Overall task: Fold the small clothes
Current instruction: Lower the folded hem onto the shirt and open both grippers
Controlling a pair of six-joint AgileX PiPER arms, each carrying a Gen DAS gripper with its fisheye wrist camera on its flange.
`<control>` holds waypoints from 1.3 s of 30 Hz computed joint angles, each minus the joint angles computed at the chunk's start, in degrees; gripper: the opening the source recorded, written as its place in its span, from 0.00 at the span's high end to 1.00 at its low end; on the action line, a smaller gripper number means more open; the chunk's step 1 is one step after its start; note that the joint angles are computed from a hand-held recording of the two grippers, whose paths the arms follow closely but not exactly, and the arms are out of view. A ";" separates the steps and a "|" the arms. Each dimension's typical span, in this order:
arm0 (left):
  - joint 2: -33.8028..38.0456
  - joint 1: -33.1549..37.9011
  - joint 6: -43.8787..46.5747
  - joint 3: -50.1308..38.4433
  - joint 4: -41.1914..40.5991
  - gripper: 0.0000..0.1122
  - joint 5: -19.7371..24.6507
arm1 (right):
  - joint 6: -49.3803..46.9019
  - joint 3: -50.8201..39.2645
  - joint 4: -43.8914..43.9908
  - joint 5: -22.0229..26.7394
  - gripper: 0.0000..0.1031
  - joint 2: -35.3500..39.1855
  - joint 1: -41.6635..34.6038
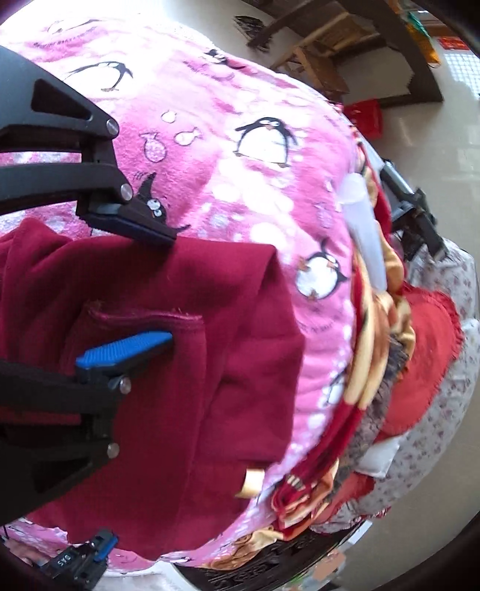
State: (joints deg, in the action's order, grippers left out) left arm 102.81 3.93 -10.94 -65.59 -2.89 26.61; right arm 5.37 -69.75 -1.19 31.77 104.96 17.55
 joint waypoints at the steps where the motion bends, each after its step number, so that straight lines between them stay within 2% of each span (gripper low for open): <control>1: -0.47 0.03 0.30 0.36 -0.05 0.52 -0.13 | -0.75 -0.99 1.57 0.55 0.97 1.10 -0.68; 3: -1.83 0.02 1.01 0.98 0.36 0.53 0.85 | -3.35 -0.25 5.37 0.61 0.97 -0.69 -1.64; 5: -4.44 0.51 2.38 2.84 -0.46 0.53 1.32 | -3.39 1.72 5.17 0.31 0.97 -4.09 -1.60; 8: -8.91 1.70 6.12 6.54 -4.35 0.52 1.37 | -7.73 5.65 8.75 0.35 0.95 -8.49 -1.80; 9: -10.06 1.91 7.08 7.54 -5.52 0.52 1.52 | -8.56 6.31 9.42 0.76 0.95 -8.34 -1.61; 12: -14.24 1.41 9.47 10.76 -7.67 0.52 3.20 | -1.90 6.77 2.77 0.61 0.95 -4.19 -0.11; 14: -16.91 0.63 8.48 12.67 -6.92 0.48 4.18 | -0.60 7.08 1.99 -1.02 0.94 -4.06 0.21; 16: -20.37 0.90 11.14 15.30 -10.36 0.37 5.58 | -0.61 6.68 2.47 0.95 0.94 -5.99 0.39; 19: -25.49 1.72 15.52 19.09 -14.95 0.31 7.22 | -11.40 9.43 12.58 4.16 0.86 -11.83 -2.25; 22: -30.18 1.84 18.15 22.51 -16.49 0.30 10.12 | -26.15 13.94 24.92 11.22 0.79 -18.41 -7.51; 28: -37.95 3.72 21.78 28.38 -17.23 0.30 13.93 | -44.44 27.23 38.86 21.72 0.62 -32.56 -17.85; 29: -38.34 3.75 21.14 28.93 -16.67 0.30 14.00 | -46.28 29.34 40.52 22.57 0.60 -33.65 -18.85; 31: -39.65 4.21 19.51 30.08 -15.60 0.30 14.88 | -43.11 32.96 38.79 19.59 0.57 -34.14 -15.03; 32: -40.90 5.22 20.44 30.71 -16.17 0.30 15.67 | -38.36 33.89 35.50 16.49 0.58 -32.77 -10.56; 33: -42.47 6.30 21.39 31.36 -16.58 0.30 16.57 | -35.90 34.78 34.29 14.73 0.68 -32.63 -7.67; 34: -43.61 6.94 21.78 31.72 -16.64 0.30 17.27 | -35.44 35.60 34.60 13.50 0.81 -33.14 -6.22; 35: -45.41 7.92 22.35 32.28 -16.75 0.30 18.52 | -33.54 36.53 33.79 12.33 1.00 -34.59 -4.77; 36: -47.29 9.30 23.11 32.86 -17.04 0.30 20.24 | -31.75 37.10 32.60 12.40 1.00 -36.62 -3.79; 39: -51.25 12.54 25.95 34.55 -17.79 0.30 25.61 | -35.80 37.79 33.62 21.66 1.00 -46.64 -7.20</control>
State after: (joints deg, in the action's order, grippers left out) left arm 51.56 16.47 15.01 -31.04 -20.68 52.22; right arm -30.43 -31.95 32.44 53.43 58.32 10.35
